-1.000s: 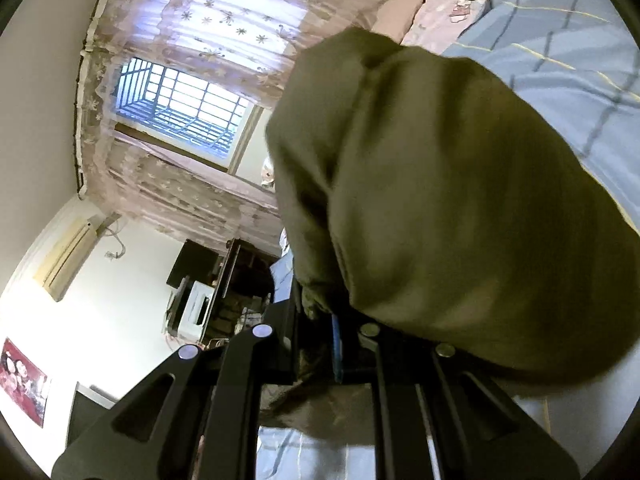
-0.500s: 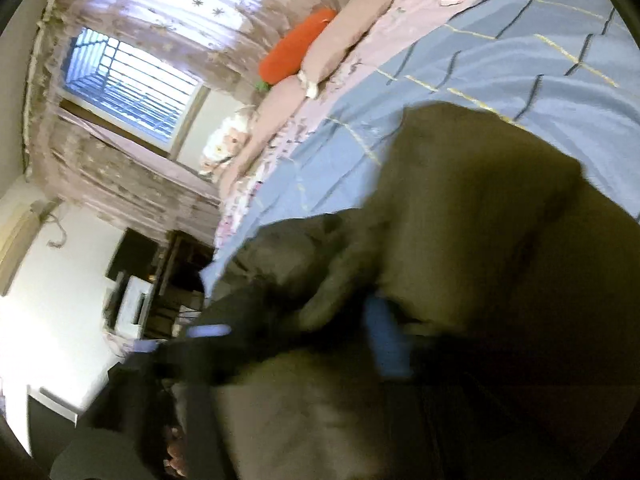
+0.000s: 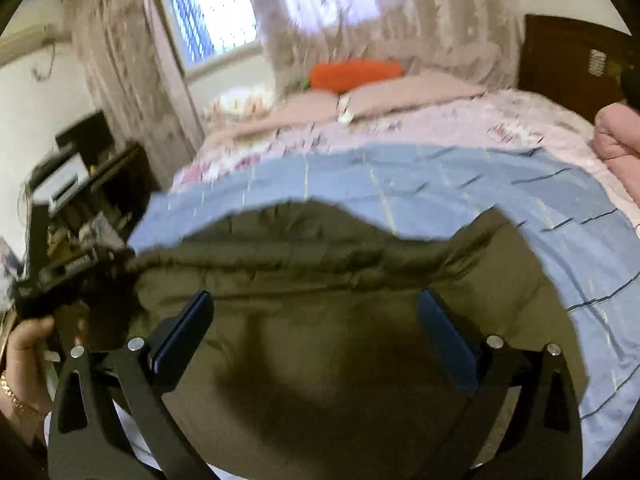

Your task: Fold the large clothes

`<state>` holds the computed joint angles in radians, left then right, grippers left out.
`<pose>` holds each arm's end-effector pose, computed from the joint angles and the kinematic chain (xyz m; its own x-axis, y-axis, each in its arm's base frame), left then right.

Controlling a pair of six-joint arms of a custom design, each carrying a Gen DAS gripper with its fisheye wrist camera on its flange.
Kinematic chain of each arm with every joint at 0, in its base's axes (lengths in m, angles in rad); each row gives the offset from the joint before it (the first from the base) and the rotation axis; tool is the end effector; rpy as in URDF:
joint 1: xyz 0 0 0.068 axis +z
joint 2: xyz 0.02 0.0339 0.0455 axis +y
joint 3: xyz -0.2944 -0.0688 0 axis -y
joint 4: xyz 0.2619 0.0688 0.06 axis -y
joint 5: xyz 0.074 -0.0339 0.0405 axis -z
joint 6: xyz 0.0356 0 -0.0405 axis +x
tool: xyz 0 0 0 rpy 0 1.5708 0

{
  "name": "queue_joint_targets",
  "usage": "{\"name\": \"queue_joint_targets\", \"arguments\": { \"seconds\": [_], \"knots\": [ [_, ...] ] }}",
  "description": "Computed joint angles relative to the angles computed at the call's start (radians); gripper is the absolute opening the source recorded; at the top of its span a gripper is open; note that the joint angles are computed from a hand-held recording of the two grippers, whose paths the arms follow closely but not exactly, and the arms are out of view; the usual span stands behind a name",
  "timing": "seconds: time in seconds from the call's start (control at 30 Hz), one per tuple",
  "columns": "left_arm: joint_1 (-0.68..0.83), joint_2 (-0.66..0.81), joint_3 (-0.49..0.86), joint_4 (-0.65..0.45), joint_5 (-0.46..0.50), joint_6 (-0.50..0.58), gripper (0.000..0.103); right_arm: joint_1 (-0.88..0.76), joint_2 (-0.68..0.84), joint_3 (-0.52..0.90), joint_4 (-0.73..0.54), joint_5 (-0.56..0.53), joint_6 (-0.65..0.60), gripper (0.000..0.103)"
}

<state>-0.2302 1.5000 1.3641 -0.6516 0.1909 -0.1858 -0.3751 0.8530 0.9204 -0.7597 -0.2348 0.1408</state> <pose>0.3331 -0.0850 0.3539 -0.7435 -0.0120 -0.6686 0.2208 0.9393 -0.2625 0.1587 -0.0536 0.3434 -0.5614 0.3677 -0.7413 0.2711 0.9281 0.2551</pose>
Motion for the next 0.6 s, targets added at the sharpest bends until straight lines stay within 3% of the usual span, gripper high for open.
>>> {"name": "queue_joint_targets", "arguments": {
  "seconds": [0.17,0.3,0.37,0.5,0.6],
  "knots": [
    [-0.163,-0.211,-0.188,0.16,-0.198,0.186,0.101,0.038,0.141,-0.012,0.092,0.075,0.002,0.102],
    [-0.296,-0.147,-0.19,0.13,-0.341,0.281,0.101,0.071,0.262,-0.011,0.138,0.106,-0.003,0.102],
    [-0.296,-0.056,-0.155,0.1,-0.352,0.247,0.101,0.078,0.293,-0.017,0.166,0.12,-0.002,0.102],
    [-0.226,0.094,-0.062,0.03,-0.267,0.128,0.101,0.065,0.386,0.0,0.21,0.114,-0.018,0.102],
    [-0.273,0.126,-0.075,0.079,-0.383,0.161,0.101,0.079,0.449,0.013,0.238,0.136,-0.022,0.102]
  ]
}}
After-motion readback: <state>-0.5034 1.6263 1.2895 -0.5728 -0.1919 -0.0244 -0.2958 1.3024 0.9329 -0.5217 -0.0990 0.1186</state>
